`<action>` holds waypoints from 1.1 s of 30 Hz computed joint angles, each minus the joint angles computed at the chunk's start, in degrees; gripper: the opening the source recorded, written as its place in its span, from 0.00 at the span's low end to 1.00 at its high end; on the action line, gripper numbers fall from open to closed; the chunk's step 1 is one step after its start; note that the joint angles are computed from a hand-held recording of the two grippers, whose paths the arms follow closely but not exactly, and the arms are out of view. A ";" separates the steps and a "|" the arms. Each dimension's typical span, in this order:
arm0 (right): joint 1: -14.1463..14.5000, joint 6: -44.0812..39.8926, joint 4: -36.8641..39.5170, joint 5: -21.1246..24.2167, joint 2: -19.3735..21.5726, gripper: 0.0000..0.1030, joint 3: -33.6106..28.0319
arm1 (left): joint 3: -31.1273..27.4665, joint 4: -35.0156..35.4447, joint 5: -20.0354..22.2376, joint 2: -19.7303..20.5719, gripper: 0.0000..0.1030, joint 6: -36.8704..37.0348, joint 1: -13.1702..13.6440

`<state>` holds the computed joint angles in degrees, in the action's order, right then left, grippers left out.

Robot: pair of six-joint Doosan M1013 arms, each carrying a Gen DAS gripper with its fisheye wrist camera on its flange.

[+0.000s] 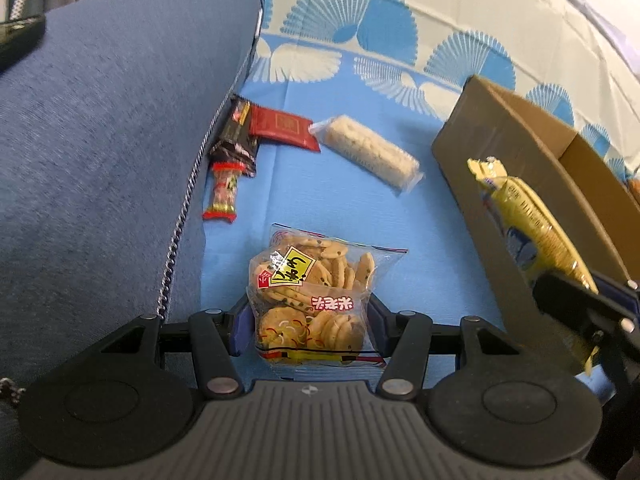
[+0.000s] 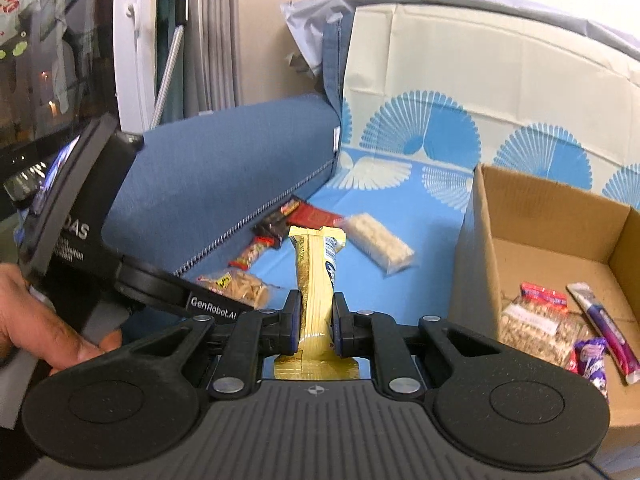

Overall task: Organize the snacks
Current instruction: 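Carry the cracker bag and yellow bar over the cardboard box with both grippers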

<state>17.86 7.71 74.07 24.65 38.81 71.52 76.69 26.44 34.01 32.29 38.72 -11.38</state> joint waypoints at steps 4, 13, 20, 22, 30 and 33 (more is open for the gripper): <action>-0.39 -5.90 6.01 0.44 -0.39 0.15 0.40 | 1.78 4.55 -3.10 -1.01 0.59 -6.16 -0.02; -1.09 -16.35 16.16 1.44 -0.80 0.15 0.67 | 3.37 13.96 -5.12 -1.84 0.59 -14.97 -0.63; -2.05 -18.03 19.84 1.55 -0.78 0.15 0.38 | 1.29 21.23 0.28 -1.06 0.59 -20.61 -2.06; -2.25 -18.15 20.95 0.95 -0.62 0.15 -0.03 | 0.26 21.89 0.78 -0.84 0.59 -22.90 -2.46; -2.98 -20.12 32.84 -9.72 -0.35 0.15 -1.21 | -7.56 22.77 0.37 1.75 0.59 -21.66 -4.65; -3.40 -18.44 35.06 -14.56 0.18 0.15 -2.35 | -11.37 21.15 0.32 3.32 0.59 -18.76 -5.51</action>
<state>14.46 -10.73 109.13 10.09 38.99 69.17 65.32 47.59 34.33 35.61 19.96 -16.90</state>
